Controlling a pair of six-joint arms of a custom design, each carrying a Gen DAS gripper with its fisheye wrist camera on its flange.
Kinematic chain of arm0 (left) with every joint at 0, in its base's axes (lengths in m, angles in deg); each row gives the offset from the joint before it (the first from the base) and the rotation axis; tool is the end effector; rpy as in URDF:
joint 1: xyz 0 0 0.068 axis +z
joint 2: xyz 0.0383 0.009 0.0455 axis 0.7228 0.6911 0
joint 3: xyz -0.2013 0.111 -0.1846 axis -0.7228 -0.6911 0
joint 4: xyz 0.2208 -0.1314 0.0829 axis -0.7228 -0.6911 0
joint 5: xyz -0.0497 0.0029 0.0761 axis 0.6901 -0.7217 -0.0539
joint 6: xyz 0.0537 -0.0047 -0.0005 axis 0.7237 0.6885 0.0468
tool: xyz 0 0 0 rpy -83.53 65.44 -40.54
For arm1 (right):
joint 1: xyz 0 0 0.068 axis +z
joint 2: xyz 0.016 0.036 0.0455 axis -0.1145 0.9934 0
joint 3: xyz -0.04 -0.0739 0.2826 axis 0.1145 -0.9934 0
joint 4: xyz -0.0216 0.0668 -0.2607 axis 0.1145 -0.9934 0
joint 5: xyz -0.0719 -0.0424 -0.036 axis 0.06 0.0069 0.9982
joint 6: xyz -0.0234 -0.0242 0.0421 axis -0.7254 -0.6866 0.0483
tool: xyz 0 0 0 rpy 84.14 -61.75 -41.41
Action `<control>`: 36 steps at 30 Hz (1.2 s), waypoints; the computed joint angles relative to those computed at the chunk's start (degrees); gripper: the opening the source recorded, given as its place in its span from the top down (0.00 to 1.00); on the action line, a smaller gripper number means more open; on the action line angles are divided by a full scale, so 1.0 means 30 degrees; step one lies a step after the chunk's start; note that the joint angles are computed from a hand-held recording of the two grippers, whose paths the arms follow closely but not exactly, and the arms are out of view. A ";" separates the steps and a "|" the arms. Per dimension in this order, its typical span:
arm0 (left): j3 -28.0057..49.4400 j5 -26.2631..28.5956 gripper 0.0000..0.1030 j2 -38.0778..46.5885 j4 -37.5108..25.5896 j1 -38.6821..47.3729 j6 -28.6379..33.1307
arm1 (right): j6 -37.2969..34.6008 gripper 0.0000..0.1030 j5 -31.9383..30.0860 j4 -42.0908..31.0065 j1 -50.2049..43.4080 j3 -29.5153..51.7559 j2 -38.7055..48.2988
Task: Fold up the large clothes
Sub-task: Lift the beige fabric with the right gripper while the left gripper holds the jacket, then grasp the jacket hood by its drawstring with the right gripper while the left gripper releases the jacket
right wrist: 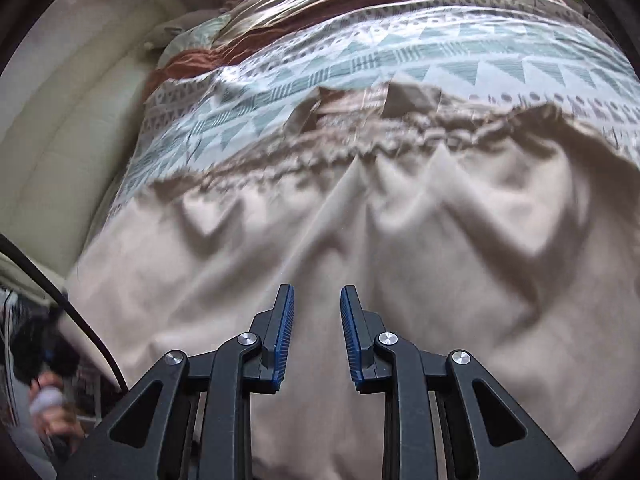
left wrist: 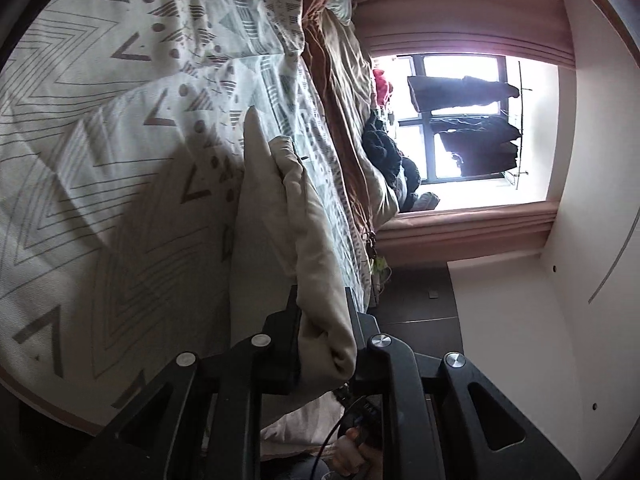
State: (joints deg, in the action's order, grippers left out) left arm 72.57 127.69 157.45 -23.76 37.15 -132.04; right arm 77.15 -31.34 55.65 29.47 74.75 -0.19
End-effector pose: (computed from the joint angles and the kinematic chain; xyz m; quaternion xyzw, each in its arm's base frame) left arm 0.3423 -0.0784 0.0915 -0.2235 0.7688 -0.5548 0.2262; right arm 0.2326 0.1651 0.2277 0.1391 0.9367 0.1865 0.2615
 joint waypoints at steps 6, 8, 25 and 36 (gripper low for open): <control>0.1106 -0.0411 0.83 -0.1341 -0.1159 -0.1169 -0.0221 | 0.1769 0.79 -0.0349 0.0964 0.2314 -0.2756 -0.1511; 0.1518 -0.0502 0.82 -0.1568 -0.1501 -0.1448 -0.0178 | 0.2317 0.79 -0.0527 0.1578 0.2872 -0.3907 -0.2319; 0.6816 -0.1545 0.83 -0.1964 -0.4823 -0.5826 0.0035 | 0.3050 0.79 -0.1227 0.6153 0.3018 -0.6886 -0.1971; 1.4601 -0.1523 0.83 0.1429 -1.0157 -0.8848 0.1201 | 0.4134 0.78 0.1278 -0.4634 0.0404 -0.9327 -1.8010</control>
State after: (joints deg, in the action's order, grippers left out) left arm 116.37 123.12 161.74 -54.23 10.61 -128.43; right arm 89.55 -27.51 41.75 30.68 46.77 -54.22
